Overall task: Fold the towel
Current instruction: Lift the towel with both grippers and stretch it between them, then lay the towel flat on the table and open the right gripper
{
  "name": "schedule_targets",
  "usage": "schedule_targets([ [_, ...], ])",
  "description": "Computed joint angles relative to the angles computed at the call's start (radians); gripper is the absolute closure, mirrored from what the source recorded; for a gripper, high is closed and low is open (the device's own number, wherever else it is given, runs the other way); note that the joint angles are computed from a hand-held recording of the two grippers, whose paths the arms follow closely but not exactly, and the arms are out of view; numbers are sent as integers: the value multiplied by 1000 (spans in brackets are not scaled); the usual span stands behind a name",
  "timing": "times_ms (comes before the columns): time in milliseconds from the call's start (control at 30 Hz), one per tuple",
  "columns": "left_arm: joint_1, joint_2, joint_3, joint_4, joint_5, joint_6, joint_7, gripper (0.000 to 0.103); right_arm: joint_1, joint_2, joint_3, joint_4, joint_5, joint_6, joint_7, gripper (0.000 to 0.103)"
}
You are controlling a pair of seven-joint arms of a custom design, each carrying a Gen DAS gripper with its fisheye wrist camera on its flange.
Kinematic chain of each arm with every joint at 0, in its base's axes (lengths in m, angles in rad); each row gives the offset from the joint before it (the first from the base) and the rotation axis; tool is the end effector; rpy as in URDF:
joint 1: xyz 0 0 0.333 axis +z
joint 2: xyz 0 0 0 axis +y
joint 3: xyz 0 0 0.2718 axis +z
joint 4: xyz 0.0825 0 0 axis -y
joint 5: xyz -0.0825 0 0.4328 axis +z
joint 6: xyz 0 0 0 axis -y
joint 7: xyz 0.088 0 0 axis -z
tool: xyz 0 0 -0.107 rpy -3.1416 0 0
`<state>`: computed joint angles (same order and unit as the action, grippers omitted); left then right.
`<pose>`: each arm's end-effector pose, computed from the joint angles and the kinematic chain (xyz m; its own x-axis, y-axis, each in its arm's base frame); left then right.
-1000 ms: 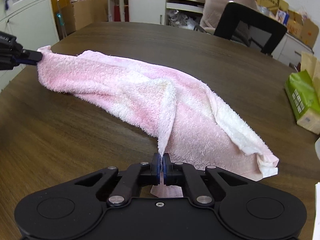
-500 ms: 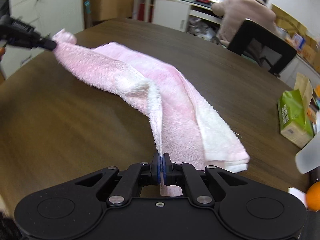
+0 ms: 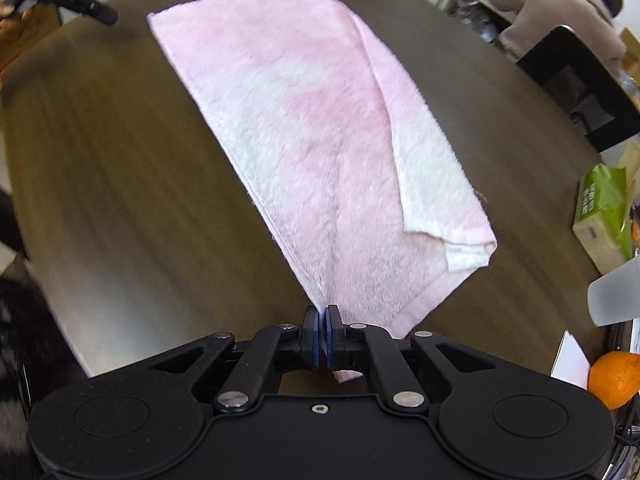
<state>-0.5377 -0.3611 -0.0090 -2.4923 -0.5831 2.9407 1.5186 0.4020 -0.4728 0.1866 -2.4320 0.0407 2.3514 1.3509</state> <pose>0.4662 -0.2419 0.4372 -0.1425 -0.8578 0.4938 -0.8038 -0.1909 -0.5635 0.4193 0.2809 0.4557 0.6818 -0.7202 0.1279 -0.6459 -0.6749 -0.3569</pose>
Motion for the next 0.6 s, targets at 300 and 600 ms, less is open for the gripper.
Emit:
schedule_targets([
  [300,-42,294,-28,356,-154,-49,195,96,-172,-36,126,-60,-137,305,285,36],
  [600,30,439,-174,525,-422,-74,436,92,-352,173,259,48,-508,440,687,39],
])
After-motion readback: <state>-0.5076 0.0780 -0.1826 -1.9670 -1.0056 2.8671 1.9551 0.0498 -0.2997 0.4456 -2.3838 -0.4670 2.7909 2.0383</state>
